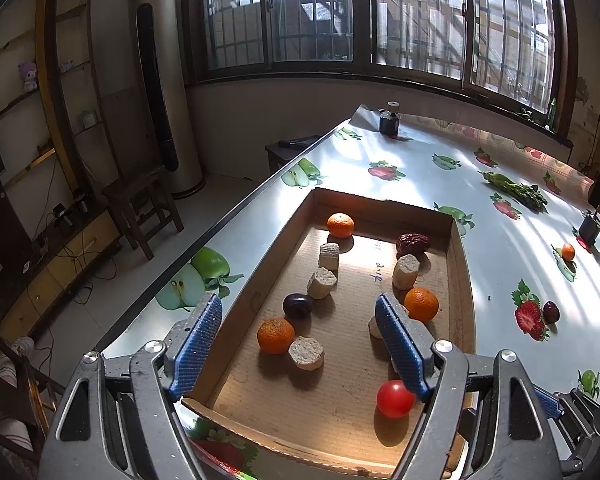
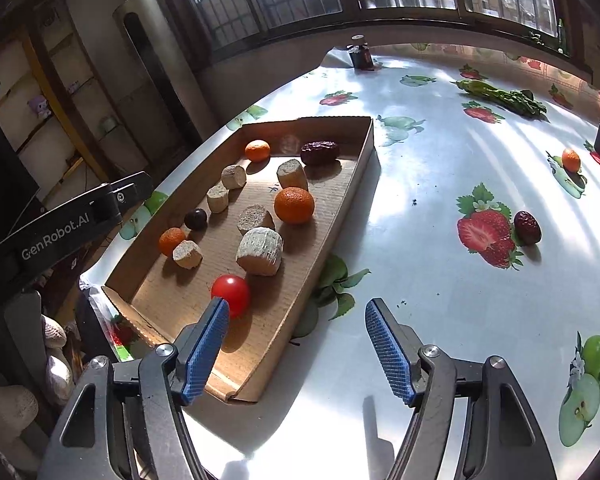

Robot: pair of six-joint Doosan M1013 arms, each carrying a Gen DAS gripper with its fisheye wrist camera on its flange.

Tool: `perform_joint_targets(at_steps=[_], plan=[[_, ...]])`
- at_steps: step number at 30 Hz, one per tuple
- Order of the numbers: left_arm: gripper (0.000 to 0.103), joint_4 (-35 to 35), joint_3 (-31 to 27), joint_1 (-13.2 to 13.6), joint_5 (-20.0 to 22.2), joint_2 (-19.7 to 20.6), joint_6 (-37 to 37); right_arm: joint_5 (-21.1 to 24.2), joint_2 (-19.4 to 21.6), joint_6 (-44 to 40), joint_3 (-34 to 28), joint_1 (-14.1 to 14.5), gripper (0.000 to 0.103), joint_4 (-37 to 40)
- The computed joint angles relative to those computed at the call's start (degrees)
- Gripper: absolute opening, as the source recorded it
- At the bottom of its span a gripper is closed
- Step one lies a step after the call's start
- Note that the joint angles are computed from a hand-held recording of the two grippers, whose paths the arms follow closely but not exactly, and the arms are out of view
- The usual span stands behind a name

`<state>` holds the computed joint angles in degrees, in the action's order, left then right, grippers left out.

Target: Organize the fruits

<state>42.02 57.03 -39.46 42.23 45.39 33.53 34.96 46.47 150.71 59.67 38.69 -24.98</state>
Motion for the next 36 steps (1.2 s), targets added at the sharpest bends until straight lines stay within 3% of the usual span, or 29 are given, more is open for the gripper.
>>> perform_joint_targets(at_steps=[15, 21, 28, 36], plan=[[0.079, -0.34, -0.25, -0.62, -0.04, 0.04, 1.72, -0.22, -0.77, 2.31, 1.41, -0.1, 0.075, -0.79], [0.079, -1.61, 0.78, -0.81, -2.29, -0.97, 2.76, -0.31, -2.25, 5.92, 3.85, -0.37, 0.076, -2.83], [0.079, -2.98, 0.19, -1.91, -3.05, -1.03, 6.2, 1.94, -6.74, 15.5, 10.89, -1.16, 0.076, -10.87], [0.079, -9.9, -3.58, -3.97, -2.92, 1.25, 17.99, 7.65, -12.92, 26.56, 20.17, -2.99, 0.078, -18.34]])
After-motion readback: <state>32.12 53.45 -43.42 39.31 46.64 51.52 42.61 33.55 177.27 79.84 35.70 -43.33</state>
